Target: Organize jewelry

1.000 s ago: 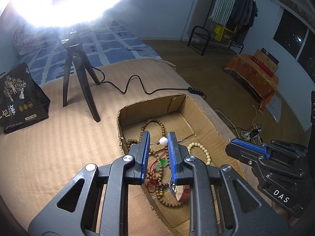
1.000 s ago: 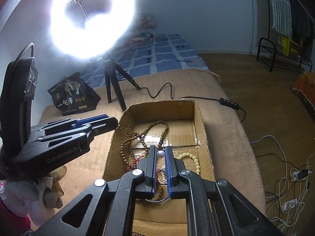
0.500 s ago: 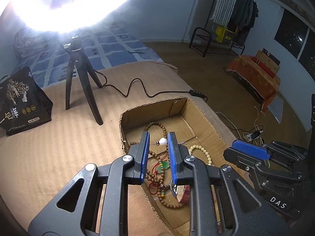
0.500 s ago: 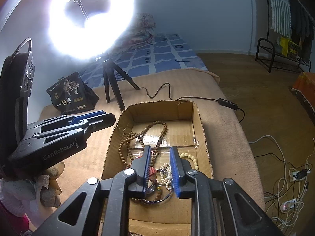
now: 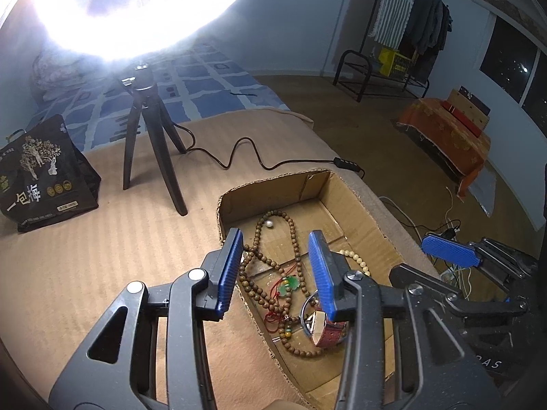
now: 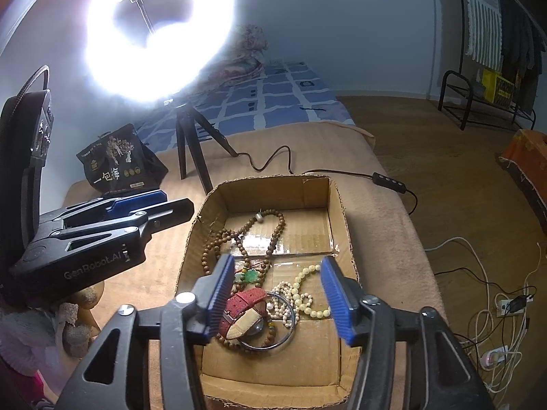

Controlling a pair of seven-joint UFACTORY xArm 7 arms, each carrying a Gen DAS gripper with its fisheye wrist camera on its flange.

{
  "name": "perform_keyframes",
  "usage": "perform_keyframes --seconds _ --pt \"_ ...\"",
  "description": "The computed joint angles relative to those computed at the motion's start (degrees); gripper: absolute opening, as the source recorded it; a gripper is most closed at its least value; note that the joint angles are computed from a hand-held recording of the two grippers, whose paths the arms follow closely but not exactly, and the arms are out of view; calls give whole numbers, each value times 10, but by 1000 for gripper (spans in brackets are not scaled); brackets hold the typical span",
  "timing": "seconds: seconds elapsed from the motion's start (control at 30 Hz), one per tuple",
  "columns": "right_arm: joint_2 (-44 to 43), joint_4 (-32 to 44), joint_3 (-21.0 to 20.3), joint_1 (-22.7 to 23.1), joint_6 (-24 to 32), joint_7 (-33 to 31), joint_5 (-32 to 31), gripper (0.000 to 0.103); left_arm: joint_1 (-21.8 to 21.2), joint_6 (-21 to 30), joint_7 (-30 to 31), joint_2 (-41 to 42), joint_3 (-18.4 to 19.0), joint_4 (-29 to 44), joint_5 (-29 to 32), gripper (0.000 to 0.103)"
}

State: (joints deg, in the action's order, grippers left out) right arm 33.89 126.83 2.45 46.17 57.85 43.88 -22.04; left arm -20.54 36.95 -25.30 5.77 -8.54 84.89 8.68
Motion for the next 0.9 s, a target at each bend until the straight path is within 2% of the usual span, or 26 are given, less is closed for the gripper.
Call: perform_keyframes --seconds 0.27,0.43,0.9 --pt "-17 -14 -4 14 4 14 -22 71 2 4 -11 -30 -3 -18 10 40" --pt "-44 -44 -3 20 -1 42 -46 83 3 8 -18 -55 -8 -35 20 40" --pt "-95 -80 16 47 29 85 -127 89 18 4 -25 -165 -31 -119 19 41"
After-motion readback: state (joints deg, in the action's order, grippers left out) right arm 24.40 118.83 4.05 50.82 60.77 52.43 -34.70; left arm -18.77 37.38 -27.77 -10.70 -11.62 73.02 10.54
